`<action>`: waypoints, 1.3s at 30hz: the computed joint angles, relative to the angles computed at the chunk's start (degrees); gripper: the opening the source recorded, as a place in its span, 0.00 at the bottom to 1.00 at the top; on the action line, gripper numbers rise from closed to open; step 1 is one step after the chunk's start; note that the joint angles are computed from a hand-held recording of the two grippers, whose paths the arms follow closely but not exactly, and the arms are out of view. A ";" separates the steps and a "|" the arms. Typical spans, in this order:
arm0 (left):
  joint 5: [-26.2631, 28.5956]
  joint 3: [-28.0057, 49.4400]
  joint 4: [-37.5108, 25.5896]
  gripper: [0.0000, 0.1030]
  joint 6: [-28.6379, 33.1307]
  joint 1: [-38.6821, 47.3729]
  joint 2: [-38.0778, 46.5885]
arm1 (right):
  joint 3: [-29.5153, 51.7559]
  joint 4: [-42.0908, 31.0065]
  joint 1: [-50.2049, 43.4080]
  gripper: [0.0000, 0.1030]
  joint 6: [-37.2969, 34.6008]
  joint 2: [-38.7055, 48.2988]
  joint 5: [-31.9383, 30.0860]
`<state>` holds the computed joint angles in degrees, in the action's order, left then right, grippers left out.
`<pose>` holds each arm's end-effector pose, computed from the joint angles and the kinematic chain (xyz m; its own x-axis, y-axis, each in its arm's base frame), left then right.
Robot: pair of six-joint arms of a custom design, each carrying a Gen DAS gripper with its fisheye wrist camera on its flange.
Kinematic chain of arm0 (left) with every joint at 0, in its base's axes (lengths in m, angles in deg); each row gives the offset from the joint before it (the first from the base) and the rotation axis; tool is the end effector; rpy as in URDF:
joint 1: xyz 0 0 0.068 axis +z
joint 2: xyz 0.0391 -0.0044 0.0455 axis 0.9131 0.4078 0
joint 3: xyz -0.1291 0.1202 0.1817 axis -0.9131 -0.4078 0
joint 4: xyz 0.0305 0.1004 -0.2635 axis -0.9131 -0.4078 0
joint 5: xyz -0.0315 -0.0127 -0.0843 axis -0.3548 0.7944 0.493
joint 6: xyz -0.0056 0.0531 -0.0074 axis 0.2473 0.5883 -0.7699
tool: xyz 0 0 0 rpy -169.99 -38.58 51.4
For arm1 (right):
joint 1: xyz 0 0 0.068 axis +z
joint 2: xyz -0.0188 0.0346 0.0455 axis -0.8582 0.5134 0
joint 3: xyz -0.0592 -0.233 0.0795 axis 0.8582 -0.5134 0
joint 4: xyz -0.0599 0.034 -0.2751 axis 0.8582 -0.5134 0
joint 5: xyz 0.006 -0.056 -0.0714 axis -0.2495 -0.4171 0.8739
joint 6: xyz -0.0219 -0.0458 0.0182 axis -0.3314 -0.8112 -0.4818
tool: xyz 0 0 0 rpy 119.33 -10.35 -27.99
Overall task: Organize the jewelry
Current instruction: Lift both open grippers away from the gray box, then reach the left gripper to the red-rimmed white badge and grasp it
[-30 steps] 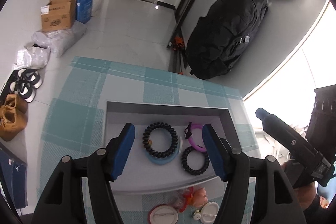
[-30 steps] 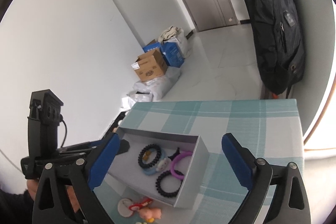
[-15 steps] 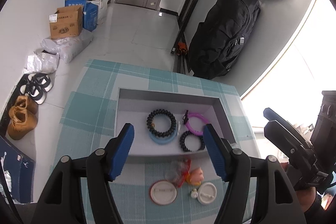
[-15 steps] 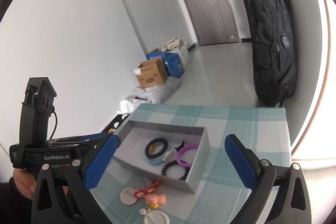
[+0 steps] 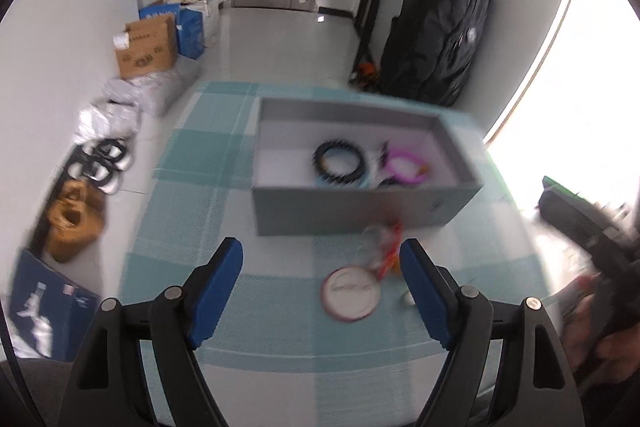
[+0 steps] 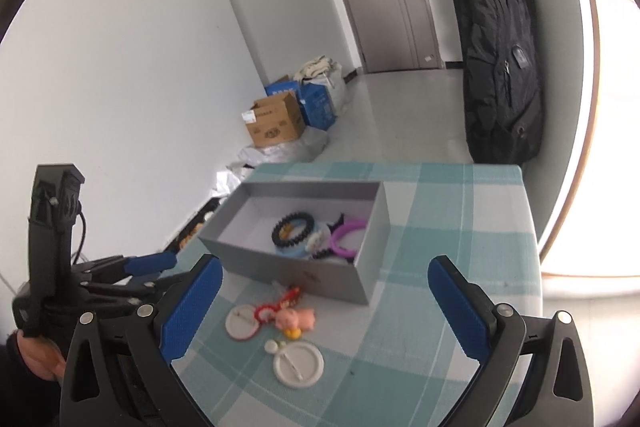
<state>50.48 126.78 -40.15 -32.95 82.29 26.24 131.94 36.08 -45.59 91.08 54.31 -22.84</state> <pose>0.2753 0.0664 0.2269 -0.8025 0.0736 -0.5921 0.1989 0.9686 -0.1492 0.2943 0.0805 0.2210 -0.6461 -0.0050 -0.7632 -0.3352 0.9002 0.2779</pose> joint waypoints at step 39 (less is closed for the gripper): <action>-6.55 -3.95 -0.01 0.37 6.99 -5.86 1.68 | -1.58 -5.01 0.94 1.00 0.93 0.95 3.52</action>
